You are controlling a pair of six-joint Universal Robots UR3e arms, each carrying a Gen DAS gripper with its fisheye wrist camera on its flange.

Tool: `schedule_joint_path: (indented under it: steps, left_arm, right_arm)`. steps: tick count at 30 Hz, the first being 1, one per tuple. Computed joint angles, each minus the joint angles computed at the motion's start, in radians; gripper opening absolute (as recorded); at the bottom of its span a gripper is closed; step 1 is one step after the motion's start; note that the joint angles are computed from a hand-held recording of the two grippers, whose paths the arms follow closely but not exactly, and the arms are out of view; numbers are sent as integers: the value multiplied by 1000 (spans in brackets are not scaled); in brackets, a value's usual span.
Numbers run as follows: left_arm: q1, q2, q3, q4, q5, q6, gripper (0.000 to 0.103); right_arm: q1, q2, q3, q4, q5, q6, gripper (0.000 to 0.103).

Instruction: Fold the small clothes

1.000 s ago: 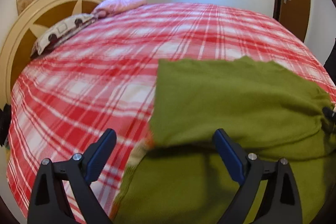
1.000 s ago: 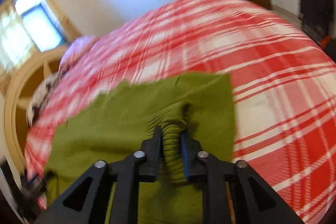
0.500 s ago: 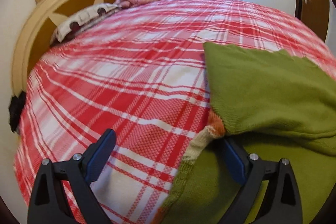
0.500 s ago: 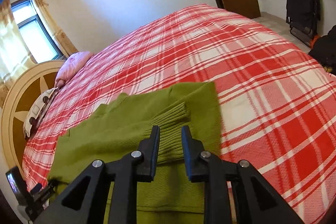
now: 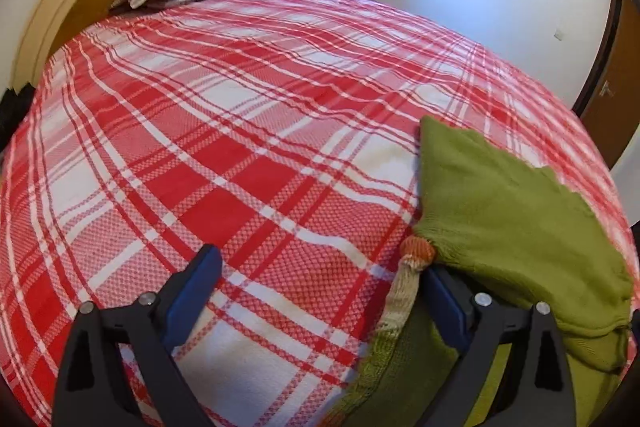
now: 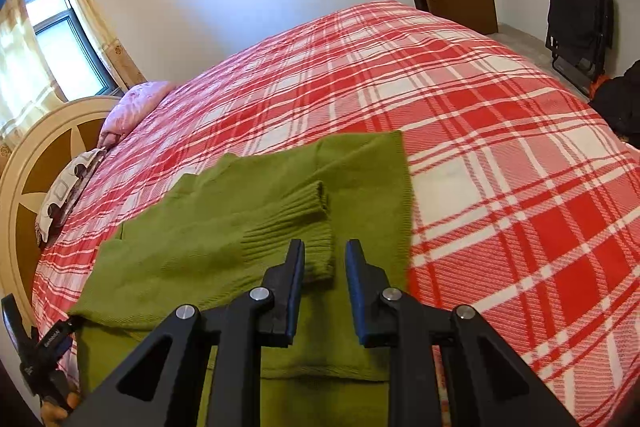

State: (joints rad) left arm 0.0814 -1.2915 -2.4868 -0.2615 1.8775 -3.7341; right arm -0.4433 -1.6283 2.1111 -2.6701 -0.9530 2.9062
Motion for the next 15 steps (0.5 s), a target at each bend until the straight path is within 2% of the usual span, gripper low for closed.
schedule_joint_path:
  steps: [4, 7, 8, 12, 15]
  left_arm:
    - [1, 50, -1, -52, -18, 76, 98]
    - [-42, 89, 6, -114, 48, 92, 98]
    - [-62, 106, 17, -150, 89, 81, 95]
    - [-52, 177, 42, -178, 100, 107, 95]
    - [-120, 67, 145, -125, 162, 107, 95]
  right_arm:
    - [-39, -41, 6, 49, 27, -53, 22]
    - [-37, -59, -10, 81, 57, -94, 22]
    - [-26, -59, -14, 74, 56, -101, 22]
    - [87, -9, -66, -1, 0, -92, 22]
    - [174, 86, -147, -26, -53, -37, 22]
